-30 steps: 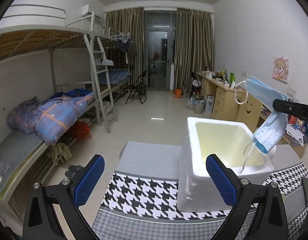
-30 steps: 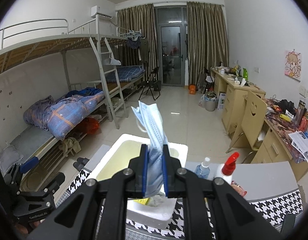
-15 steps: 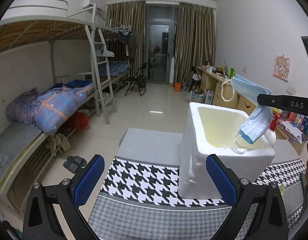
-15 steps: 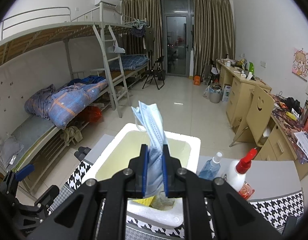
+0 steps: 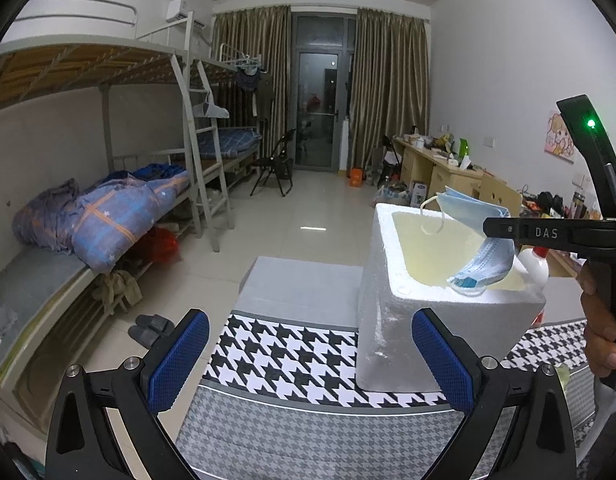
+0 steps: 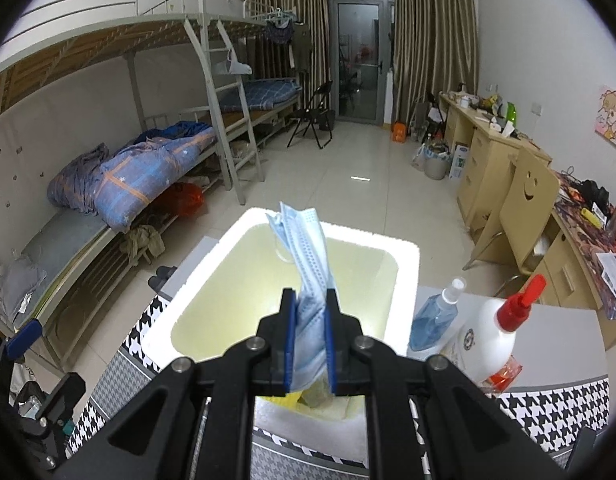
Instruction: Organize soft objects
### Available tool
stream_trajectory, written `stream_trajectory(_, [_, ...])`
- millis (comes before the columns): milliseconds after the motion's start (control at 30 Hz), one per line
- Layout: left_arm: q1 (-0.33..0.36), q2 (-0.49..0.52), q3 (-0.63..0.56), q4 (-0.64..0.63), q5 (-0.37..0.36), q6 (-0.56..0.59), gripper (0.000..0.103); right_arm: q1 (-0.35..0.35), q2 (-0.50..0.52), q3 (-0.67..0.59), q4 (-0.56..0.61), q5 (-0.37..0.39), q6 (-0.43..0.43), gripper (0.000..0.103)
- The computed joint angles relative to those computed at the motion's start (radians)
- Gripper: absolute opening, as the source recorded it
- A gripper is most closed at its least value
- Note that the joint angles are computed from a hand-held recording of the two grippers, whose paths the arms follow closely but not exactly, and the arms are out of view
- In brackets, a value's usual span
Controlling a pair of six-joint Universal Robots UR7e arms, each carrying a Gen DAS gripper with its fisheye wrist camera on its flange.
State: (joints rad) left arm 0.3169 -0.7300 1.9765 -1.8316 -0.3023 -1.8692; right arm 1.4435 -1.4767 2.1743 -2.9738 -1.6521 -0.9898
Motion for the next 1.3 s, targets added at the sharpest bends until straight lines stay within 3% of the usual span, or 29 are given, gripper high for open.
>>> stream_trajectory(267, [0.007,0.007,0.007,-0.053,-0.007,0.044,0.102,0.002,0.025,-0.022,0.041,-0.036,0.000,0.018])
stream_trajectory(367, [0.008,0.010,0.002,-0.047,-0.005,0.039,0.102,0.000,0.031,-0.028,0.058,-0.042,-0.001,0.043])
stream_trajectory(433, [0.010,0.010,0.006,-0.058,-0.006,0.045,0.102,-0.001,0.031,-0.030,0.069,-0.037,-0.002,0.067])
stream_trajectory(533, [0.013,0.011,0.003,-0.059,-0.007,0.045,0.102,-0.006,0.024,-0.014,0.038,-0.025,-0.026,0.071])
stream_trajectory(867, [0.000,0.013,-0.002,-0.066,-0.002,0.067,0.102,-0.015,-0.027,0.009,0.047,0.004,-0.048,0.072])
stream_trajectory(1033, [-0.018,0.016,-0.013,-0.021,-0.002,0.035,0.102,-0.034,-0.089,0.040,0.055,0.059,-0.040,0.087])
stream_trajectory(1300, [-0.041,0.031,-0.032,-0.028,0.003,0.066,0.102,-0.064,-0.170,0.070,0.075,0.110,-0.065,0.088])
